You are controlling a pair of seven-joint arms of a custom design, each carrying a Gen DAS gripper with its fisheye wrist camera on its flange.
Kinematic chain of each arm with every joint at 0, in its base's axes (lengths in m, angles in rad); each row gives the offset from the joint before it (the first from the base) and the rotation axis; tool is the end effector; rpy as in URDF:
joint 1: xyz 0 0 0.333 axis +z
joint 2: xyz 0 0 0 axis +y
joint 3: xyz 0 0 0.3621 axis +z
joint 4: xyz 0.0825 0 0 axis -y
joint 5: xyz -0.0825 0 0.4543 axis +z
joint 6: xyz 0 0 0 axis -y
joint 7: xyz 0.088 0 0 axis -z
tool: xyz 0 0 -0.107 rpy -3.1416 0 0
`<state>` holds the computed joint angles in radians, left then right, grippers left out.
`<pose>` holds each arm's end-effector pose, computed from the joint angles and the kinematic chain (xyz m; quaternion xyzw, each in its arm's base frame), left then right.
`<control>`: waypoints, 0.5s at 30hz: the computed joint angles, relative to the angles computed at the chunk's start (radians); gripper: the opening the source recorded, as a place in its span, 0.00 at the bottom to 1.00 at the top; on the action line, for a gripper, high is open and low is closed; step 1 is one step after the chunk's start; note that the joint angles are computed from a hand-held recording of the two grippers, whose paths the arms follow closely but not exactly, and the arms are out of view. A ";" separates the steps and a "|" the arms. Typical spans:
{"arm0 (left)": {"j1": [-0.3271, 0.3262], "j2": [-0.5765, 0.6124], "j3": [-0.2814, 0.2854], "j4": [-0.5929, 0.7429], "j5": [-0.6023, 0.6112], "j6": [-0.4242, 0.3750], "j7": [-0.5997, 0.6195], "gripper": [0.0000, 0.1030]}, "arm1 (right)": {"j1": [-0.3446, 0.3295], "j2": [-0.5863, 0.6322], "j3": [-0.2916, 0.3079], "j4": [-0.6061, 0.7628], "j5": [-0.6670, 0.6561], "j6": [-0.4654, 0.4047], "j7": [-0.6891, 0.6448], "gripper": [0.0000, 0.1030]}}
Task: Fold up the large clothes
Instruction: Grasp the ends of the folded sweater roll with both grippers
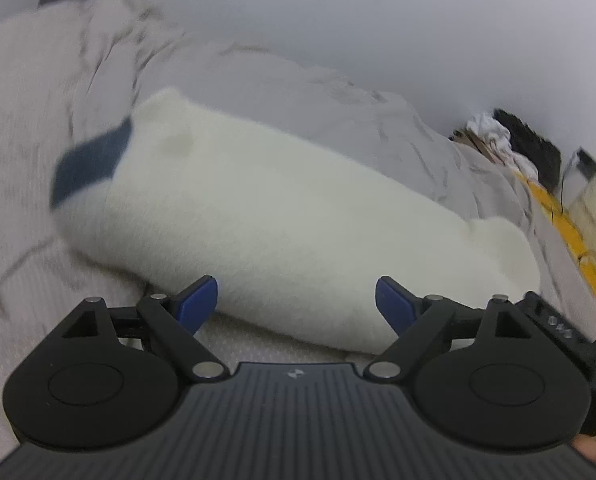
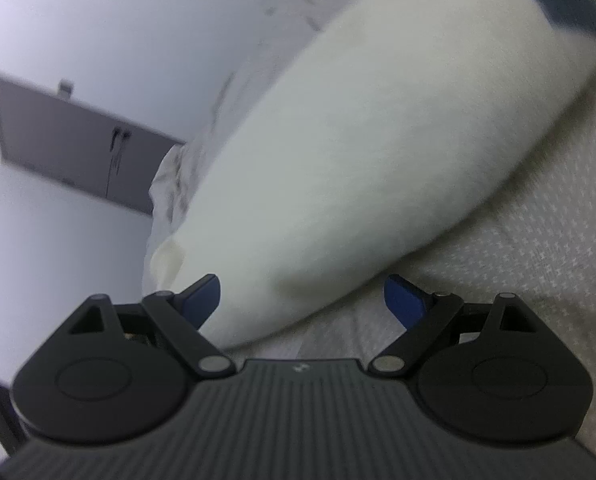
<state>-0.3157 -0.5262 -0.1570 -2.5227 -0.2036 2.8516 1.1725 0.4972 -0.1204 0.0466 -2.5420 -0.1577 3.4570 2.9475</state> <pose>0.4255 -0.2149 0.5678 -0.6688 0.6175 -0.3972 0.1166 0.4489 0.2933 0.4352 -0.3855 0.7797 0.0677 0.4887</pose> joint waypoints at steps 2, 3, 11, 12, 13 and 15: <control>-0.025 0.011 0.031 0.001 -0.042 -0.009 0.000 0.87 | -0.004 0.031 -0.003 0.004 0.015 0.040 0.037 0.88; -0.032 0.015 0.043 0.000 -0.067 -0.014 -0.007 0.87 | -0.017 0.046 0.012 0.008 0.046 0.058 0.031 0.88; -0.319 0.067 0.367 -0.009 -0.693 0.000 0.187 0.87 | -0.062 0.085 0.096 0.028 0.290 0.152 -0.135 0.89; -0.348 0.067 0.399 -0.010 -0.787 0.005 0.223 0.87 | -0.061 0.084 0.102 0.027 0.315 0.175 -0.162 0.89; -0.392 0.068 0.444 -0.009 -0.909 0.019 0.291 0.87 | -0.058 0.083 0.108 0.025 0.344 0.203 -0.183 0.89; -0.426 0.078 0.478 0.002 -1.057 0.037 0.390 0.86 | -0.052 0.087 0.113 0.017 0.375 0.267 -0.189 0.89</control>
<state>-0.7412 -0.4482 0.3206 -2.5209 -1.2609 2.8890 1.5624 0.4455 -0.0330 0.1598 -2.5246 0.2177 3.7245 2.7581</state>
